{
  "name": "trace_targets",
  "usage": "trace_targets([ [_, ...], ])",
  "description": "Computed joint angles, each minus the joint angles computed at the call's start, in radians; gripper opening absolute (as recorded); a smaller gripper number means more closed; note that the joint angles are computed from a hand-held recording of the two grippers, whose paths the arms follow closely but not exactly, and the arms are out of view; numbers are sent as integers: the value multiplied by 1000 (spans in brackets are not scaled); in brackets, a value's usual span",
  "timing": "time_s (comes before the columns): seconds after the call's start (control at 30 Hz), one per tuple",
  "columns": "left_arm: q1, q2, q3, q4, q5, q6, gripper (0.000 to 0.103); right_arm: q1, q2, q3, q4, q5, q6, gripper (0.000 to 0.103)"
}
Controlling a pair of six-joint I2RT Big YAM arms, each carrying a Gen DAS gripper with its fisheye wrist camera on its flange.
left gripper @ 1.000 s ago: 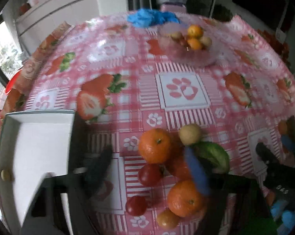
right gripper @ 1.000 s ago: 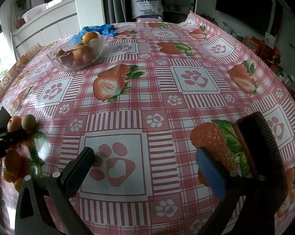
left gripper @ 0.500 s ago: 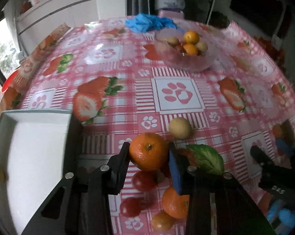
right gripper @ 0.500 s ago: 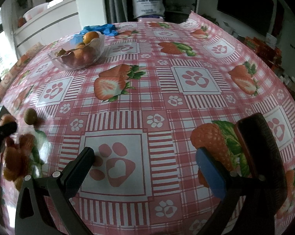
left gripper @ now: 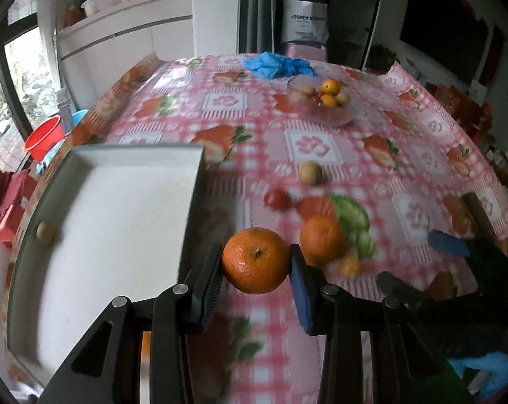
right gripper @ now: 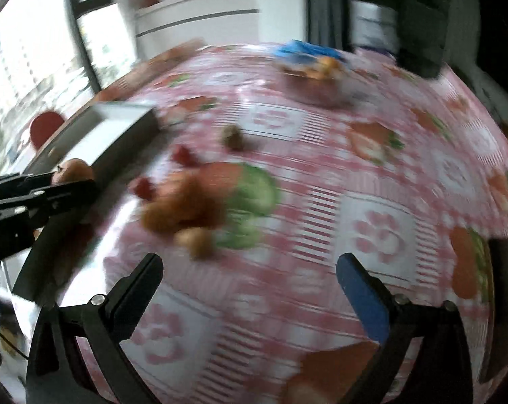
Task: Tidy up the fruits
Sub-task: 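Grasp a small yellow fruit with the right tool while the left tool lifts the mandarin, then carry the yellow fruit with the right tool while the left tool carries the mandarin over the tray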
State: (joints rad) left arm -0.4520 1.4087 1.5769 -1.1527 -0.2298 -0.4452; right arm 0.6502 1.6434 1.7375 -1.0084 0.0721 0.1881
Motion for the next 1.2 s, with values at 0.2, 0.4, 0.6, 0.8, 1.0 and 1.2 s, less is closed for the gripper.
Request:
trace_targets([
  [0.2,0,-89,-72,-7,-32,-17,39,32,80,94,-59,0,1,71],
  [0.4,16,-152,-109,1,-83,6,39,44,77,91,-63,37,18,21],
  [0.6,64,-199,-155,13,-76,4,40,40,48,94,-57,-1,55,21],
  [0.8,123,-248,-207,22,-73,0,40,85,84,209,-104,-32,42,21],
  [1.0,181,-293,-260,33,-72,-5,40,147,179,383,-176,-68,24,21],
  [1.2,242,-321,-303,44,-48,-8,40,194,284,555,-249,-92,11,21],
])
